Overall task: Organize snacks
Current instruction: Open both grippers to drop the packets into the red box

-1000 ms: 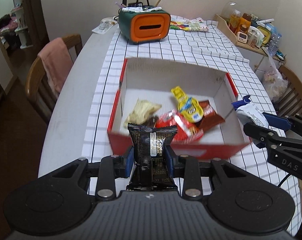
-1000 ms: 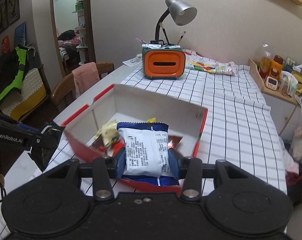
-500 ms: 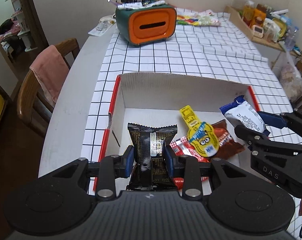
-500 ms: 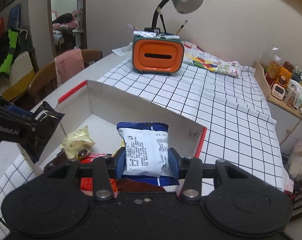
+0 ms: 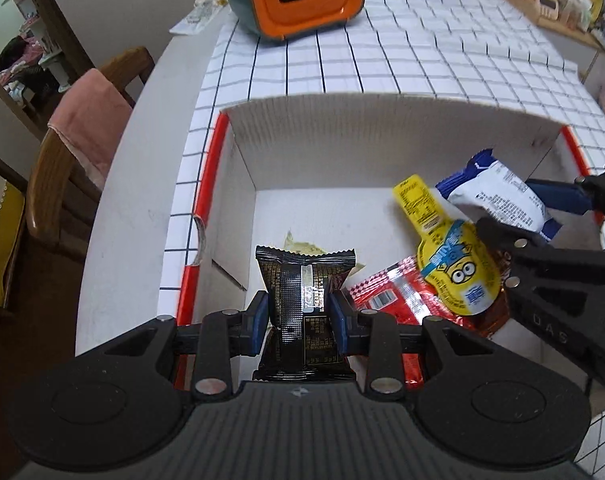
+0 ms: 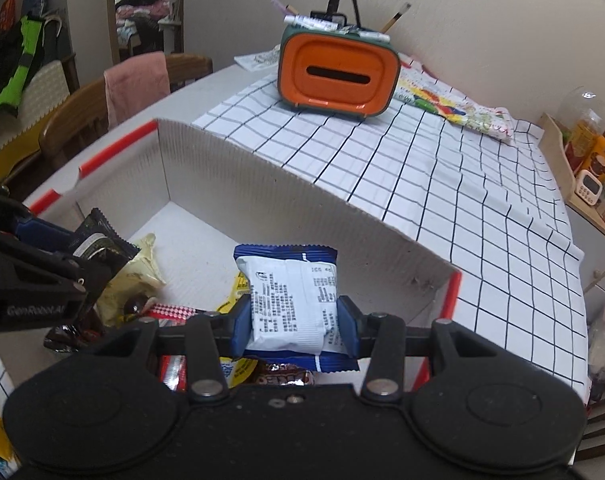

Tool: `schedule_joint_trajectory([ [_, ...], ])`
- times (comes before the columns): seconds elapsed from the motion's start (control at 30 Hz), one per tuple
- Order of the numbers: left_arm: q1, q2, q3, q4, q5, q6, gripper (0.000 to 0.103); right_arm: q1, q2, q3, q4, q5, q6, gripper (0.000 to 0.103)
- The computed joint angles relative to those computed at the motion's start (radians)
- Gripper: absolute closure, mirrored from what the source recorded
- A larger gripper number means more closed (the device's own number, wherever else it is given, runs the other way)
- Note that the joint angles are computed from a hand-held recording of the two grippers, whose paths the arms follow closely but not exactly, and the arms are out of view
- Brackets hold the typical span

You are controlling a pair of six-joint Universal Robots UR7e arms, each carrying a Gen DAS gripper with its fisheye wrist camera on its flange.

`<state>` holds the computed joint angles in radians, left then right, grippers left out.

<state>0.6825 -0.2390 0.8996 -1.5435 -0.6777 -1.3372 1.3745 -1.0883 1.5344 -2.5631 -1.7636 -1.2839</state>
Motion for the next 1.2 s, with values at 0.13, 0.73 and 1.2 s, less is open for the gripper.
schedule_joint_trajectory([
  [0.13,0.003,0.021,-0.033,0.033,0.002,0.008,0.071,-0.002,0.011,-0.012,0.021,-0.012,-0.008,0.059],
  [0.73,-0.015,0.011,-0.016,0.026,0.045,-0.015,0.057,-0.003,-0.004,-0.031,0.090,-0.006,0.009,0.055],
  [1.2,-0.087,-0.094,0.186,-0.196,0.107,0.102,0.046,-0.011,-0.157,0.089,0.077,0.059,0.040,0.034],
])
